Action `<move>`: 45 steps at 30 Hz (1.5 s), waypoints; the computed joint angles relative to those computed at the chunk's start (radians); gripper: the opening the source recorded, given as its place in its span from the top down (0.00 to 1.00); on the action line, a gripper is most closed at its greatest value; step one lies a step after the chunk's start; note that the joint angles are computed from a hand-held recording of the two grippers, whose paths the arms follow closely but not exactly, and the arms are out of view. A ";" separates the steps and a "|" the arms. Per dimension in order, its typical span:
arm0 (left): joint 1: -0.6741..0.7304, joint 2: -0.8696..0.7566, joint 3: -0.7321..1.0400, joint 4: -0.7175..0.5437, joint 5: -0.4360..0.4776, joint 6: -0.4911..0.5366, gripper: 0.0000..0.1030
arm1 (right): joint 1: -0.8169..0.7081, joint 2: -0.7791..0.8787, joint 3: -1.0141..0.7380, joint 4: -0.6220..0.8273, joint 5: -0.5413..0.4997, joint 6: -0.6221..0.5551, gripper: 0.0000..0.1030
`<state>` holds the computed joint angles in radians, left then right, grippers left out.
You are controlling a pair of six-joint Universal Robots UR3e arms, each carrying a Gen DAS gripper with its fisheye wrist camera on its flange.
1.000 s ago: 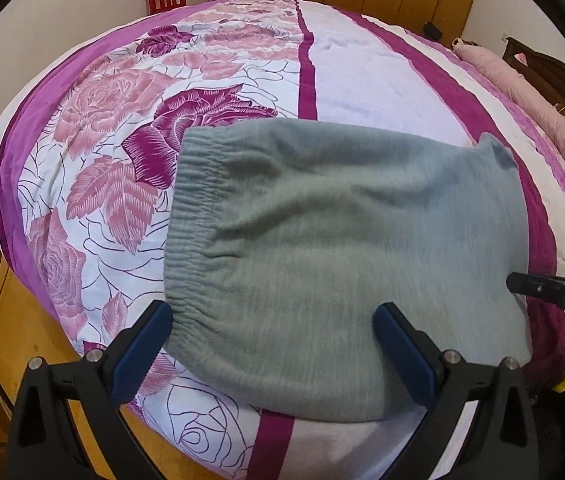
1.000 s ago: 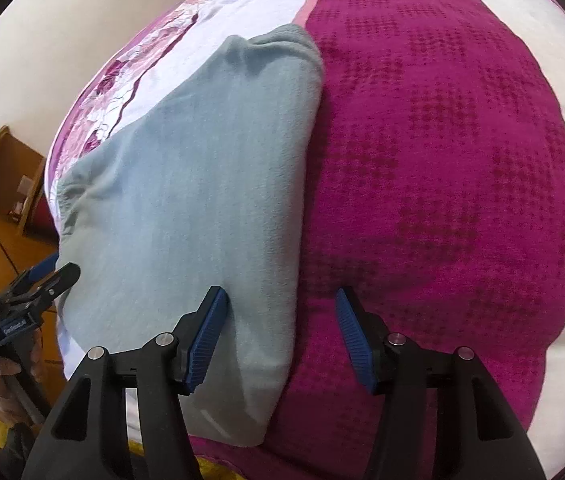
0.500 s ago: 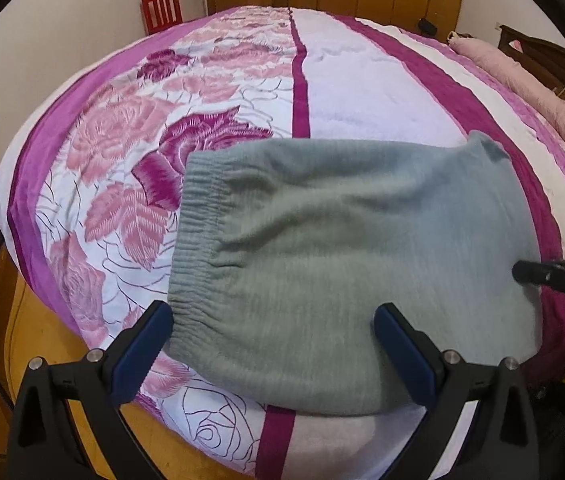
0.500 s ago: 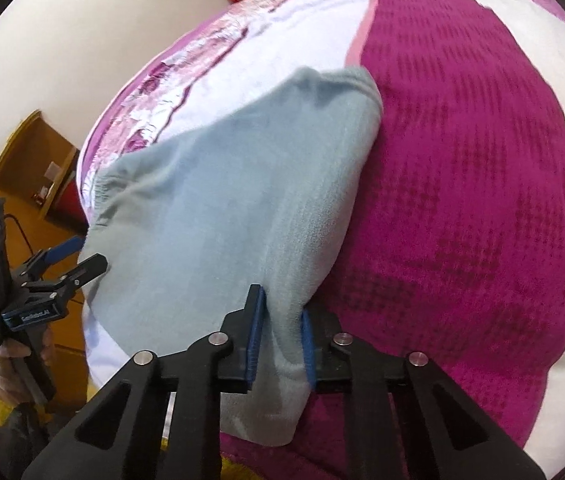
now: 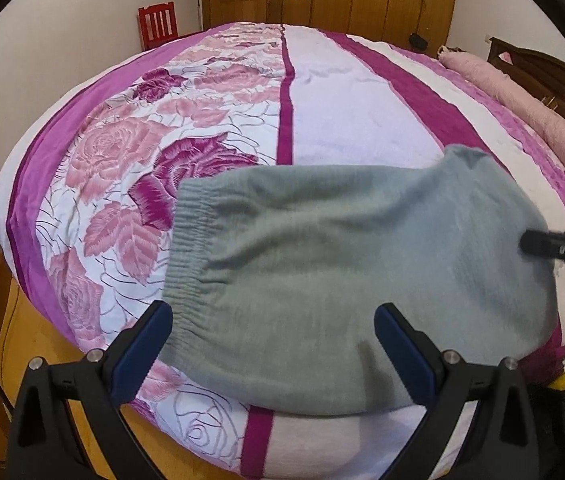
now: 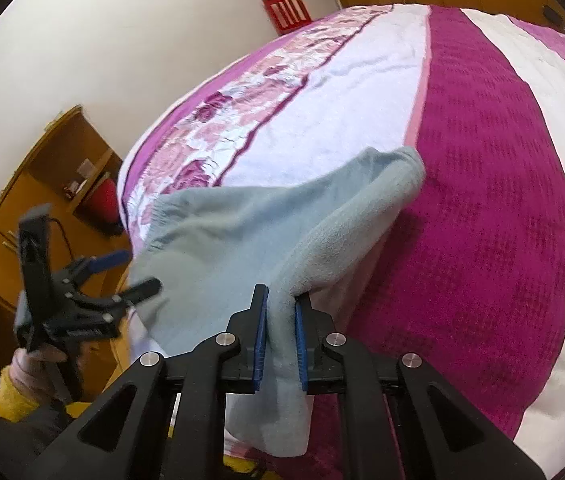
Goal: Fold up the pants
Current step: 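Lift the grasped edge with the right tool and fold it over the pants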
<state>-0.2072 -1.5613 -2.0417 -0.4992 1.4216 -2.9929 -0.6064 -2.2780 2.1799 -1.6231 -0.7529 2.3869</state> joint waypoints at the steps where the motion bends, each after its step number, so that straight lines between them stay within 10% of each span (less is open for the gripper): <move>1: -0.003 0.002 -0.005 0.000 -0.003 0.001 0.00 | 0.008 0.007 -0.013 0.001 0.003 0.003 0.87; 45: 0.221 0.110 -0.098 0.018 -0.052 0.030 0.00 | 0.678 0.622 -0.484 -0.606 -0.148 0.471 0.88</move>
